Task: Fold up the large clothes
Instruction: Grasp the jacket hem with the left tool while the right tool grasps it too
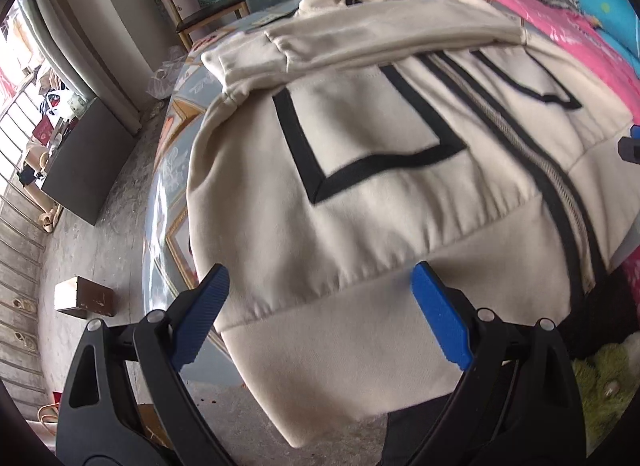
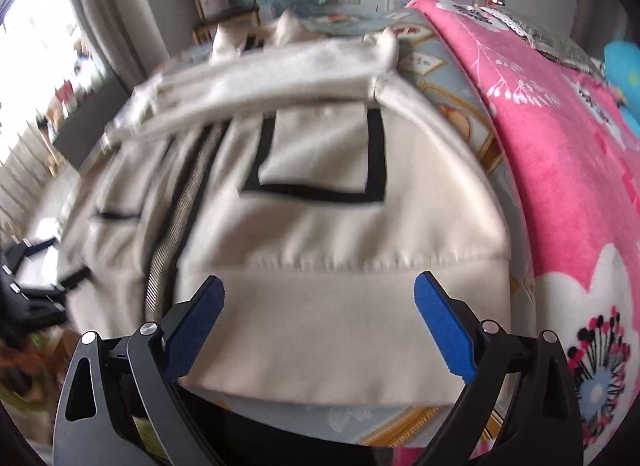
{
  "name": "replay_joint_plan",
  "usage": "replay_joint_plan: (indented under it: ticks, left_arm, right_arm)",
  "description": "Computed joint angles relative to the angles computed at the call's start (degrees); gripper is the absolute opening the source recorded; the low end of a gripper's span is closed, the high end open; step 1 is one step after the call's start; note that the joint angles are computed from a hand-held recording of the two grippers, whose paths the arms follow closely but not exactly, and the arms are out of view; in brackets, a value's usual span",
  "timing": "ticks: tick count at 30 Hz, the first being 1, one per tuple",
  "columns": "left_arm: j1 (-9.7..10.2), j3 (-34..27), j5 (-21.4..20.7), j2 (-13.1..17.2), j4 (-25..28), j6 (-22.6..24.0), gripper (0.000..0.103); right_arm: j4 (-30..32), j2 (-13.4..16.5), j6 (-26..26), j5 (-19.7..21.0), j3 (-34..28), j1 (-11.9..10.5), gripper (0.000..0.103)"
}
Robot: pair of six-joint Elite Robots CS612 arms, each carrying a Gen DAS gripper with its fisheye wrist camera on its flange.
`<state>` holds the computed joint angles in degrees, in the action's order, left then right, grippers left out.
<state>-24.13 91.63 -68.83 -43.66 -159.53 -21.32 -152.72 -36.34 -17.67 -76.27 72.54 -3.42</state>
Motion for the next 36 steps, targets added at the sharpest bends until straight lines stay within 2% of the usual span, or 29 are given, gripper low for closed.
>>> replay_joint_plan:
  ticks: [4, 8, 12, 17, 20, 25, 28, 30, 32, 36]
  left_arm:
    - [0.40, 0.9, 0.2, -1.2, -0.9, -1.3, 0.089]
    - [1.65, -0.3, 0.4, -1.8, -2.6, 0.7, 0.089]
    - [2.86, -2.4, 0.8, -1.6, -1.0, 0.6, 0.089]
    - [4.09, -2.8, -3.0, -1.7, -0.8, -1.3, 0.089]
    - [4.51, -0.9, -7.0, -2.0, -1.2, -2.9, 0.089]
    - [4.76, 4.4, -14.8, -2.6, -7.6, -9.0, 0.089]
    - [4.08, 7.2, -15.9, -2.8, -11.5, -11.4, 0.089]
    - [3.65, 8.2, -16.1, -2.7, -13.0, -11.8, 0.083]
    - [3.45, 8.2, -16.2, -2.4, -12.8, -12.0, 0.070]
    - [3.52, 8.1, -15.5, -2.2, -12.3, -12.5, 0.057]
  right_arm:
    - [2.6, -0.5, -1.1, 1.1, 0.3, -0.5, 0.093]
    - [0.8, -0.2, -0.6, 1.1, -1.7, -0.8, 0.093]
    - [0.6, 0.8, 0.5, 1.3, -4.6, -1.1, 0.093]
    - [2.6, 2.0, 3.0, -1.6, -6.9, -1.2, 0.093]
    - [3.6, 2.1, 5.8, -2.2, -6.5, -2.0, 0.093]
    - [3.3, 1.7, 9.4, -1.8, -3.8, -3.4, 0.093]
    - [3.3, 1.0, 9.4, 0.0, -1.8, -4.1, 0.093]
    - [2.0, 0.3, 8.0, 0.3, -0.2, -4.2, 0.093]
    - [1.3, -0.2, 6.7, 1.0, 0.9, -4.2, 0.093]
    - [-2.3, -0.5, 6.9, 0.3, 2.2, -4.1, 0.086]
